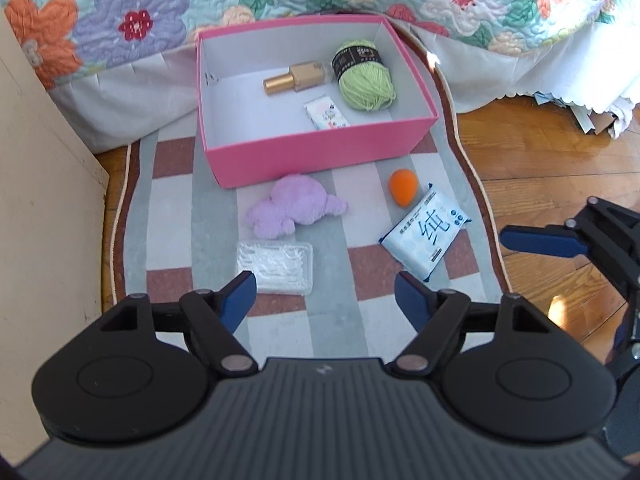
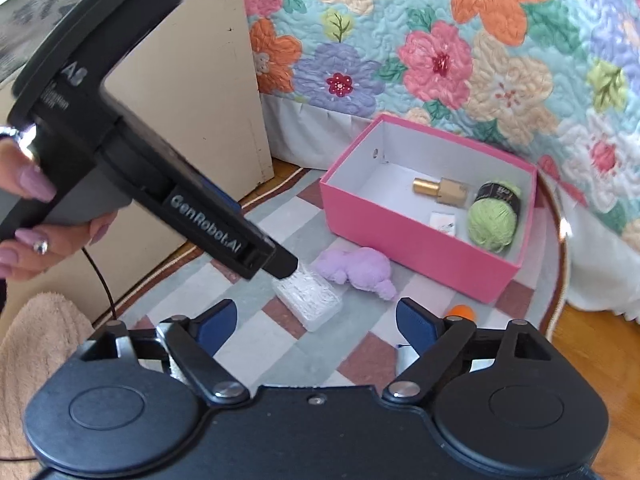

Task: Organize objects
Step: 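Lower the left tool onto the clear plastic floss-pick box and close it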

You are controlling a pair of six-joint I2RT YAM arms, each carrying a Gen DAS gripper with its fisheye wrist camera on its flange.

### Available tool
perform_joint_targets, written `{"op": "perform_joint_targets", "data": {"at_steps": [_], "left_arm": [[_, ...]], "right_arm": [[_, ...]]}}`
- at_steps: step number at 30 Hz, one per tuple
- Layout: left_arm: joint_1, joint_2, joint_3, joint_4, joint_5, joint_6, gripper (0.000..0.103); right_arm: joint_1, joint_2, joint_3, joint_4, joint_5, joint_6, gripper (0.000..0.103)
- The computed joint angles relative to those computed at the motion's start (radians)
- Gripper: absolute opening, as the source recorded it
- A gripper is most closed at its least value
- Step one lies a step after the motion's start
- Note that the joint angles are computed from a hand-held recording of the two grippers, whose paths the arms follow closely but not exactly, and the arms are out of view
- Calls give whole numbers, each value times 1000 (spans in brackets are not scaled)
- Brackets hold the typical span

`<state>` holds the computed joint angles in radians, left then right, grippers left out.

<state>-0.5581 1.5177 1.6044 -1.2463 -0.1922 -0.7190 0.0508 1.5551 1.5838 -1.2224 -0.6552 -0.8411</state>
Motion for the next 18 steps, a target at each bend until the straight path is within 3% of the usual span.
{"op": "perform_joint_targets", "data": {"at_steps": [8, 18], "left_arm": [[72, -62, -256, 183, -1, 4, 76], [241, -70, -532, 463, 130, 44, 76]], "right_arm": [[50, -14, -210, 227, -50, 98, 89], [165, 52, -347, 467, 39, 135, 89]]}}
